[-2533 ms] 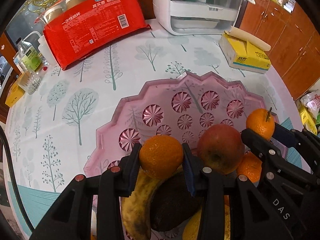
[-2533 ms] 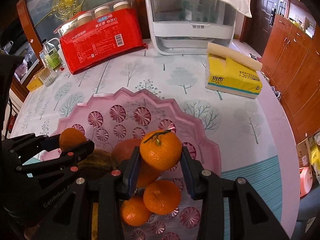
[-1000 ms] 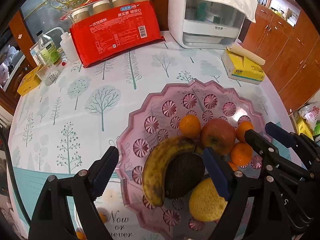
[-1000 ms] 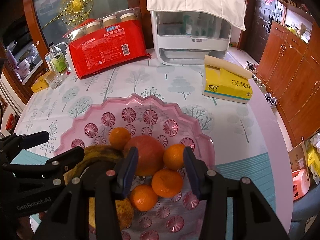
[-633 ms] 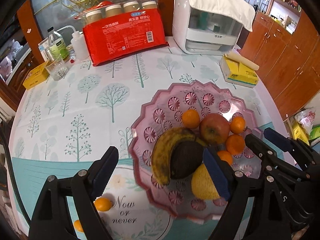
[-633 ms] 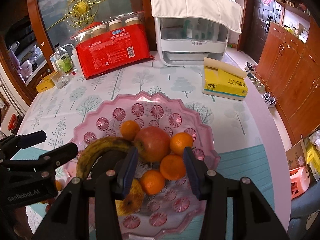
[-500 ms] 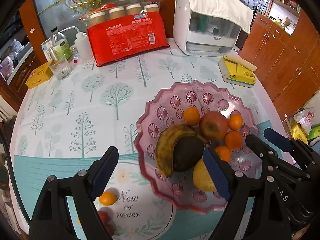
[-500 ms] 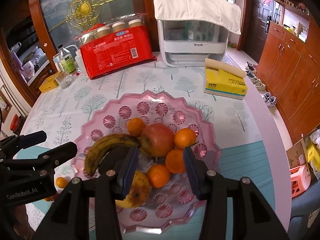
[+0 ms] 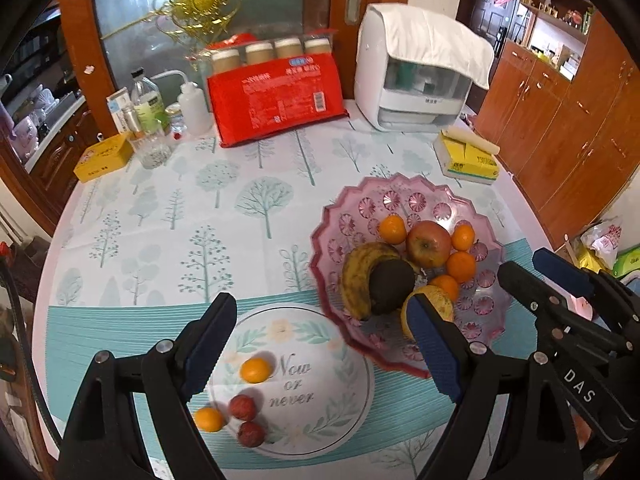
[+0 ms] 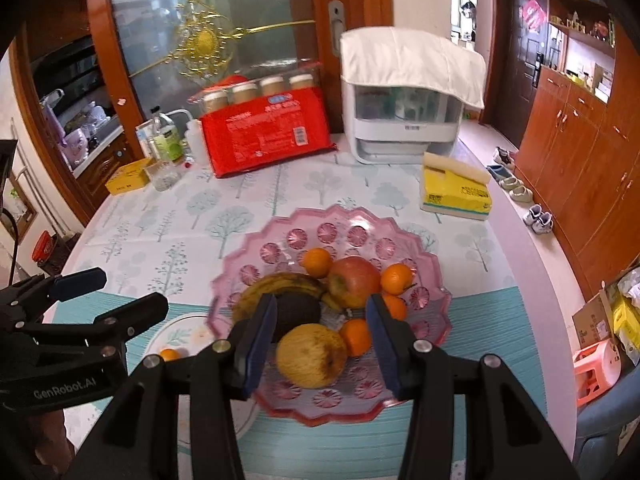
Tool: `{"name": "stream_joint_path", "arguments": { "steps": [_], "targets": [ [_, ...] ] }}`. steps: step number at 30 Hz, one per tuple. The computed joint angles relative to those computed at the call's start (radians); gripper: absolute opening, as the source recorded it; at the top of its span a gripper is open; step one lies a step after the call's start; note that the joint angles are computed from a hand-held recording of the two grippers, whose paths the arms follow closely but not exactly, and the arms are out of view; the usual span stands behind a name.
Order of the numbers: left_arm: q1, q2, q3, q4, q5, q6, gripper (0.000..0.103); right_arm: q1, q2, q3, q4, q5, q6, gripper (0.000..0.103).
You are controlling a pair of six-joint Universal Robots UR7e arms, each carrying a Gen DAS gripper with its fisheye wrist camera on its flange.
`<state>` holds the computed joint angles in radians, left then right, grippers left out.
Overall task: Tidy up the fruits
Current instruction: 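Move both open tools back toward the fruit on the plate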
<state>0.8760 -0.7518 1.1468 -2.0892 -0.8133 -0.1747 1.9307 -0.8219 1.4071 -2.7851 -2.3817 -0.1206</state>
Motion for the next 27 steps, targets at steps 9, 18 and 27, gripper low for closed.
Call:
{"name": "stream_joint_path", "arguments": {
  "steps": [9,18,27],
  "targets": [
    [0.014,-0.126,0.097,-0.055,0.023,0.032,0.086,0.065,0.052,-0.032,0.014,-0.001,0.015,0.047],
    [0.067,-0.226,0.149,-0.073,0.029,0.07,0.091,0.105,0.126,-0.079,0.056,0.001,0.066,0.047],
    [0.14,-0.27,0.183,-0.043,-0.019,0.131,0.091,0.112,0.186,-0.099,0.101,0.028,0.13,0.047]
  ]
}}
